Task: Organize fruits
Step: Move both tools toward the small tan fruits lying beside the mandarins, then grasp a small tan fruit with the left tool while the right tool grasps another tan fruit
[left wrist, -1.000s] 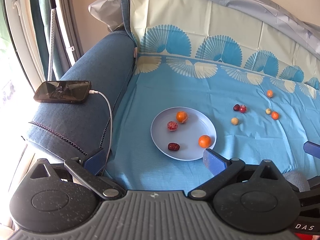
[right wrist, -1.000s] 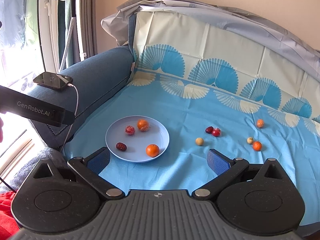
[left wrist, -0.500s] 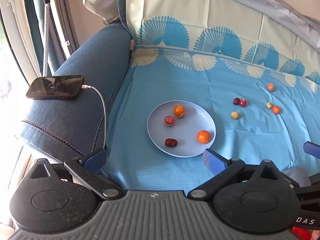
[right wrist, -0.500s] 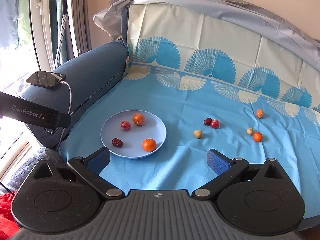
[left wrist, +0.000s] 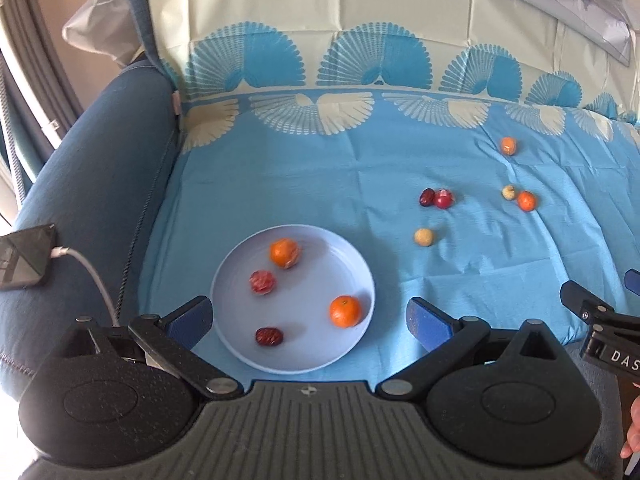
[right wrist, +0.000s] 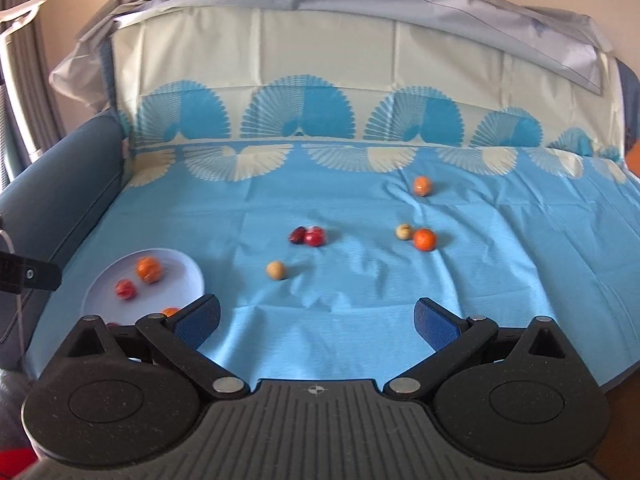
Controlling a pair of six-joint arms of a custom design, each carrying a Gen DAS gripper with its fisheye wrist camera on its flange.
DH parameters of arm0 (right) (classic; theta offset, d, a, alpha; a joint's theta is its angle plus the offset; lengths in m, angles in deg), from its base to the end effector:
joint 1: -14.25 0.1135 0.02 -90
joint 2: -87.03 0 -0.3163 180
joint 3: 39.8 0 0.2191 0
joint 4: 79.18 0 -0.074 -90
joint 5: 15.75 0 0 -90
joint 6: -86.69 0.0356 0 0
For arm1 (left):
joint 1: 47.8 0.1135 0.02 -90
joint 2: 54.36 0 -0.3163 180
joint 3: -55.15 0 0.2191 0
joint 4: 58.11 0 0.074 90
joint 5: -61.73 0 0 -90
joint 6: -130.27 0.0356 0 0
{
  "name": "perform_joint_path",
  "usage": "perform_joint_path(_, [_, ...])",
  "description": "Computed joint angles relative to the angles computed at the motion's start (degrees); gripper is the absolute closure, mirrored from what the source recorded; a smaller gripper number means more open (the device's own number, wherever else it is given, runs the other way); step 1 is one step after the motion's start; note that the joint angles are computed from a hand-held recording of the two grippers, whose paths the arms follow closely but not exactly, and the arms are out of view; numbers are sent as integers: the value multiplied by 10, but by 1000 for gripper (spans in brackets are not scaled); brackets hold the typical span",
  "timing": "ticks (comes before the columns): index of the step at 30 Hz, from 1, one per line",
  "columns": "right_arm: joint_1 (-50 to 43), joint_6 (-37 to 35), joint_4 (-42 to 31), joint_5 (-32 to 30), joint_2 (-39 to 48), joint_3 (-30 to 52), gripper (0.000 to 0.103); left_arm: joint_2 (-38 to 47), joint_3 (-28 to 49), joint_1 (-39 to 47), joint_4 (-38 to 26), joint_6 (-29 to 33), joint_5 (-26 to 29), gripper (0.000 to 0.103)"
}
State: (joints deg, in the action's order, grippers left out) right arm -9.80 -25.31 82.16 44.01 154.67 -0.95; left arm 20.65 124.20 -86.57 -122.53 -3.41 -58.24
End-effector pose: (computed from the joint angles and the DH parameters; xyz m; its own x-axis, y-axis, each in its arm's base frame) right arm 0.1557 -0.0499 0.2233 -0.6391 -0.0692 -0.7660 -0.2139 0.9726 0.0907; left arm 0.1603 -0.1059 0.2975 -0.8154 -0.1124 -0.5678 -0.2095 0.9718 0.1084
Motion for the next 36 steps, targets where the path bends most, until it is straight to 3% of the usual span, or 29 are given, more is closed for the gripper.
perform_joint_path(4, [9,50,181,47,154,-4,1,119,28,52,125,95,45,0])
perform_joint_path(9, [29,78,326,63,330,32,1,270,98,83,186,155,102,0])
perform_joint_path(12, [54,64,369,64,426,86,1,351,135,94,210,179,117,0])
perform_joint_path(18, [106,15,311,73,576,270,2,476,210,131,224,200,154,0])
perform_joint_path(21, [125,-2,239,85,629,373,19,514,238,140,225,188,155,0])
perform_joint_path(23, [134,-12,161,97,665,453,41,521,232,145,253,178,166,1])
perform_joint_path(24, [140,-22,120,120,680,488,45,522,229,148,263,174,175,5])
perform_joint_path(26, [151,-59,115,147,692,503,49,526,229,151,269,179,199,30])
perform_joint_path(27, [156,-95,106,158,695,508,54,529,231,151,264,186,208,70])
perform_joint_path(28, [161,-118,119,171,693,500,72,533,234,151,258,189,214,73])
perform_joint_path(29, [165,-134,118,178,690,497,76,527,223,151,269,180,211,73])
perform_joint_path(31, [160,-136,104,156,682,497,77,510,201,149,287,176,203,74])
perform_joint_path(36, [128,-47,208,107,596,397,77,405,135,141,309,171,184,73])
